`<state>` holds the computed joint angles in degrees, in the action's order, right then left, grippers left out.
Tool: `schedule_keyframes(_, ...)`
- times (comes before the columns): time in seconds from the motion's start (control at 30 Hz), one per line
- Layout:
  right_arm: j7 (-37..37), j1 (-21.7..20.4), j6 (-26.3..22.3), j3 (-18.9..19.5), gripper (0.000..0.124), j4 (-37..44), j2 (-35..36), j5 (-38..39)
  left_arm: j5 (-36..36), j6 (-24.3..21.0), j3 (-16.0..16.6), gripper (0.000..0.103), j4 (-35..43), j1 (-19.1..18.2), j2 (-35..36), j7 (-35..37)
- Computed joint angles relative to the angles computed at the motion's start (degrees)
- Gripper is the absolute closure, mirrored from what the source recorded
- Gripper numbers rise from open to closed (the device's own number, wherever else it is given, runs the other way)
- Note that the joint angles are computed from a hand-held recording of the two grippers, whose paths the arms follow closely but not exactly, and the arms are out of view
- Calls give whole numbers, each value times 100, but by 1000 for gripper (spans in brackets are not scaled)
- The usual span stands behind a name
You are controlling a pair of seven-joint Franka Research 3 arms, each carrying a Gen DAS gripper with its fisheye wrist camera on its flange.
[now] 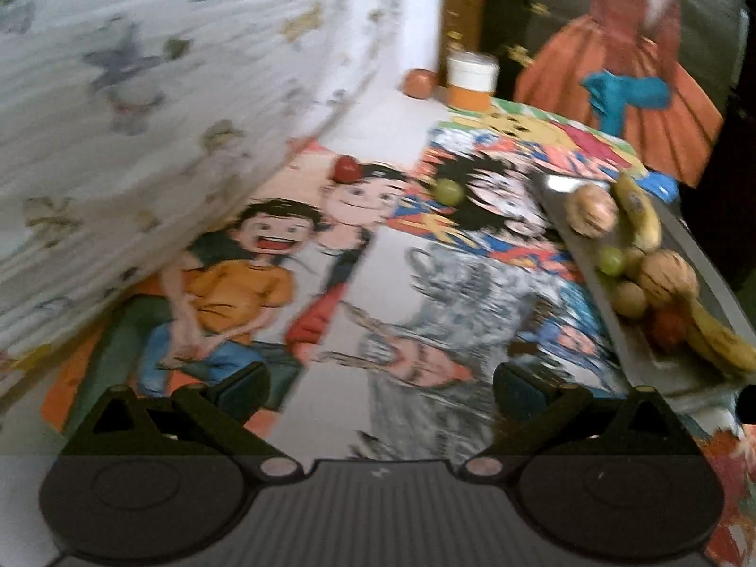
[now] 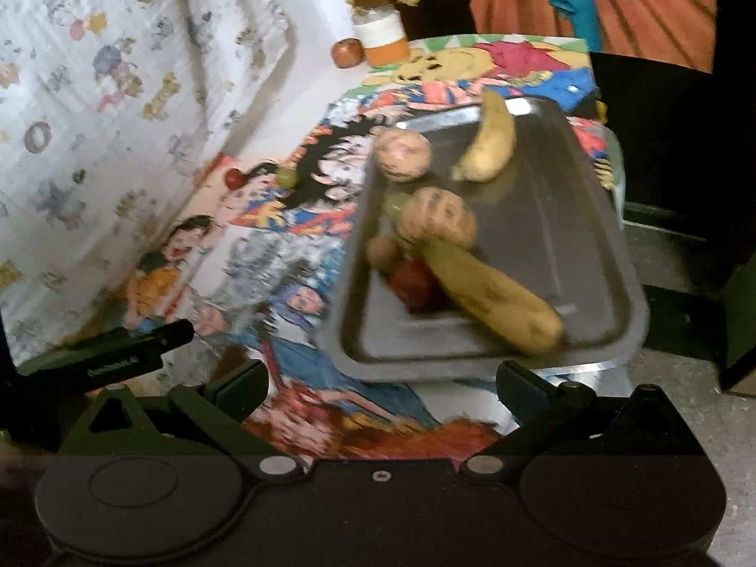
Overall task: Organize fruits
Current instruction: 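Withdraw both tools from the tray toward the remaining grape and tomato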
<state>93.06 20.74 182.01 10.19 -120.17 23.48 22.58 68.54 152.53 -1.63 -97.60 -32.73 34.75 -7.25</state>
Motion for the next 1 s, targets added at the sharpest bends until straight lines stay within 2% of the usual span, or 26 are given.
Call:
schedule_keyframes(0.17,-16,346,-220,-319,22,466,153,-278,69,-173,92,0,-156,89,-120,-310)
schedule_keyframes(0.27,62,653,-466,-656,22,850,338,-553,-45,-343,81,0,-111,204,-69,-344)
schedule_keyframes(0.43,313,1067,-711,-1159,22,1508,693,-1067,-43,-295,129,0,76,353,71,-332)
schedule_keyframes(0.6,877,1763,-830,-2057,22,2202,1076,-1812,-71,-281,207,0,503,404,295,66)
schedule_keyframes(0.7,960,1996,-263,-2413,22,2500,1361,-2159,-73,-231,291,0,849,401,471,218)
schedule_keyframes(0.8,1070,2669,449,-3344,21,2844,1931,-2056,-284,-203,317,0,1311,449,759,550)
schedule_keyframes(0.87,1010,2930,729,-3769,22,3133,2366,-1868,-519,-194,330,0,1644,480,990,821)
schedule_keyframes(0.9,943,2927,743,-3808,22,3293,2530,-1799,-640,-179,345,0,1821,488,1117,950)
schedule_keyframes(0.93,843,2799,681,-3681,22,3476,2642,-1780,-757,-160,369,0,1989,490,1242,1070)
schedule_keyframes(1.0,564,2319,409,-3116,22,3896,2806,-1820,-951,-103,446,0,2273,478,1463,1264)
